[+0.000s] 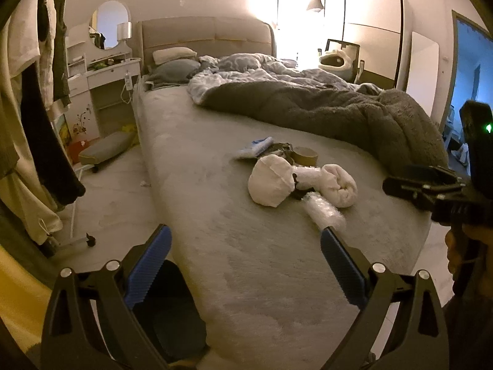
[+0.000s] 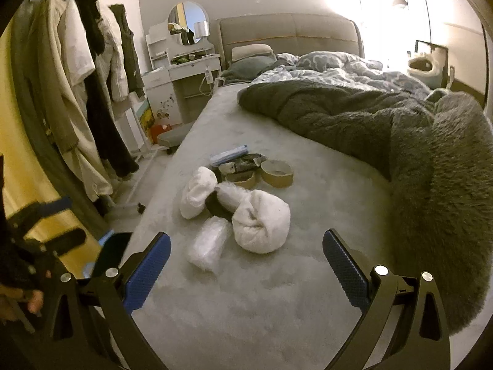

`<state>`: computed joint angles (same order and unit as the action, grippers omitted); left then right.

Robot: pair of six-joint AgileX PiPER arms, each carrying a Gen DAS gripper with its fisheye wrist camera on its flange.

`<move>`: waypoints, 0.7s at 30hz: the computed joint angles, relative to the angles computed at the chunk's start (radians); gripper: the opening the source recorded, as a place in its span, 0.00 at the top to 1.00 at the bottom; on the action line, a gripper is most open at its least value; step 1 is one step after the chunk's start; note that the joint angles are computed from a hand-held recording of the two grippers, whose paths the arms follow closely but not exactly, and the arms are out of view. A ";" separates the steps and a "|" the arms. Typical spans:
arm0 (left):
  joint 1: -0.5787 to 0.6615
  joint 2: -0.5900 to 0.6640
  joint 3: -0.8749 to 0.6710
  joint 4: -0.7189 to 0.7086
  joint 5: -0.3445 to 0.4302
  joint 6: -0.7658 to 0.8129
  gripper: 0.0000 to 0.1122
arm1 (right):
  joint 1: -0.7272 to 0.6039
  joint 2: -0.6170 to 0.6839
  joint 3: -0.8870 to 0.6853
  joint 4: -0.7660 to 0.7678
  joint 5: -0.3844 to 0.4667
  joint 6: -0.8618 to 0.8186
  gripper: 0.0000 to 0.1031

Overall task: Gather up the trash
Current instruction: 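Grasp the bubble-wrap roll with the left tool while the right tool grasps a white tissue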

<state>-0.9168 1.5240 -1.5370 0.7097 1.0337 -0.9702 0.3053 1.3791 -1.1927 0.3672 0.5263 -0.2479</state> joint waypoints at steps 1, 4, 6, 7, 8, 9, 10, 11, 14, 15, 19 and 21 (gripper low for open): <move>0.010 0.011 -0.009 -0.015 -0.001 0.009 0.13 | -0.008 0.008 -0.011 0.022 0.010 -0.021 0.06; 0.043 0.028 -0.017 -0.064 -0.022 0.025 0.16 | -0.017 0.039 -0.051 0.045 0.045 -0.055 0.13; 0.057 0.031 -0.017 -0.090 -0.032 0.034 0.21 | -0.021 0.060 -0.075 0.058 0.066 -0.073 0.16; 0.065 0.039 -0.022 -0.104 -0.036 0.041 0.22 | -0.029 0.073 -0.090 0.075 0.084 -0.092 0.18; 0.070 0.041 -0.021 -0.111 -0.043 0.043 0.22 | -0.030 0.085 -0.102 0.079 0.093 -0.098 0.21; 0.075 0.044 -0.021 -0.121 -0.051 0.044 0.22 | -0.032 0.093 -0.112 0.082 0.103 -0.104 0.22; 0.079 0.046 -0.021 -0.131 -0.058 0.045 0.22 | -0.036 0.103 -0.125 0.088 0.119 -0.115 0.23; 0.081 0.051 -0.024 -0.137 -0.062 0.045 0.22 | -0.037 0.111 -0.134 0.092 0.128 -0.122 0.23; 0.087 0.068 -0.033 -0.158 -0.079 0.052 0.23 | -0.037 0.133 -0.162 0.105 0.164 -0.155 0.24; 0.087 0.076 -0.039 -0.167 -0.083 0.057 0.23 | -0.034 0.139 -0.170 0.099 0.172 -0.159 0.24; 0.079 0.115 -0.075 -0.179 -0.087 0.069 0.24 | -0.030 0.171 -0.209 0.086 0.213 -0.180 0.25; 0.081 0.133 -0.099 -0.190 -0.090 0.066 0.24 | -0.025 0.189 -0.237 0.064 0.231 -0.184 0.26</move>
<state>-0.8358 1.6572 -1.6355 0.5195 0.9436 -0.9038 0.2805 1.5683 -1.4293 0.4307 0.7574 -0.4319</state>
